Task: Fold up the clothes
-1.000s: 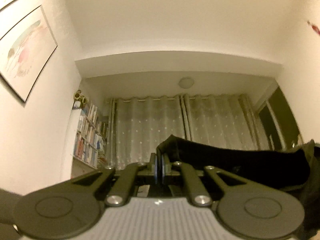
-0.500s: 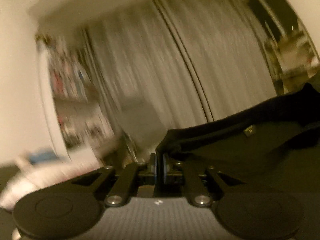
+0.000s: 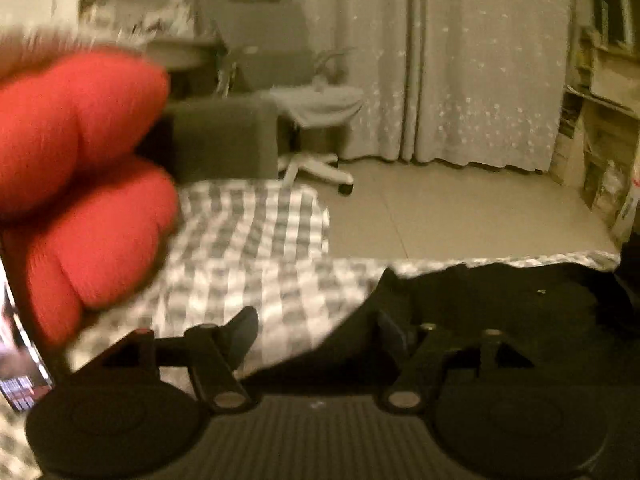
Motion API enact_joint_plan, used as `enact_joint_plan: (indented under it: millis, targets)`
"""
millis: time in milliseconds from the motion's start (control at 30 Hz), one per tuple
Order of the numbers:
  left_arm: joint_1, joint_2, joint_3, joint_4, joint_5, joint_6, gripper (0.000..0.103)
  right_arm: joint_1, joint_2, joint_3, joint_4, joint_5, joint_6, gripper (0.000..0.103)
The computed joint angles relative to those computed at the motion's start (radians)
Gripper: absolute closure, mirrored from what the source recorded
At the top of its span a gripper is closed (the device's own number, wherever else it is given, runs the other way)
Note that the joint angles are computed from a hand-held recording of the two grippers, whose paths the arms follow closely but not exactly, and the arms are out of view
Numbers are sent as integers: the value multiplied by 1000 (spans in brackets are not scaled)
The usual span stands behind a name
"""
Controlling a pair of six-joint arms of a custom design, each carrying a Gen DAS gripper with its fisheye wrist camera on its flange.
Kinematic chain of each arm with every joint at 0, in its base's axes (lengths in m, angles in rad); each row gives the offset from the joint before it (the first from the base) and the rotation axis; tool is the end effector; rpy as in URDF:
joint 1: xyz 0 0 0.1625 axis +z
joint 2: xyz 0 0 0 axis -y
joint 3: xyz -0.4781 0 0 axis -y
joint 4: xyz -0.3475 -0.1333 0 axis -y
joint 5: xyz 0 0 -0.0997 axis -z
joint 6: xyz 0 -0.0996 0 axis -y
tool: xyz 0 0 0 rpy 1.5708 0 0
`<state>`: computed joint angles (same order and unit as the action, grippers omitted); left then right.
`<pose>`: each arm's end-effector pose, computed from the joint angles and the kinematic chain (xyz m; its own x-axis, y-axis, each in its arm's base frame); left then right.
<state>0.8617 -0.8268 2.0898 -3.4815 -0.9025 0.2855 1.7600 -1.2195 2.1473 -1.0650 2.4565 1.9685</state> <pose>-0.2139 -0.5488 0.1809 -0.6589 0.3886 -0.6441 0.7346 0.5167 -0.4398 0.1396 -0.4304 0.2432 -0.3203 0.3695 0.8723 -0.6960 0.5328 -0.4813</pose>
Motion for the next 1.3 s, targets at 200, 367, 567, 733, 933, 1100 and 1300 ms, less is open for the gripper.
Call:
enact_joint_plan:
  millis: [200, 367, 567, 733, 933, 1100, 1300]
  targets:
    - [31, 27, -19, -43, -49, -78, 34, -2, -120, -23, 387, -114, 341, 53]
    - [4, 79, -15, -102, 19, 48, 94, -61, -184, -51, 736, -267, 550, 28]
    - [-12, 103, -13, -198, 71, 111, 103, -143, -172, -32, 812, -382, 624, 37]
    - [-7, 76, -27, -315, 82, 104, 103, -35, -146, -27, 665, -302, 510, 93]
    - [41, -29, -36, -59, -76, -16, 96, 98, -94, -19, 356, -88, 332, 94]
    - [53, 6, -40, -47, -58, -3, 29, 88, -39, -31, 255, 66, 264, 94]
    - [44, 53, -46, -70, -22, 27, 19, 19, -118, -43, 522, -114, 563, 84]
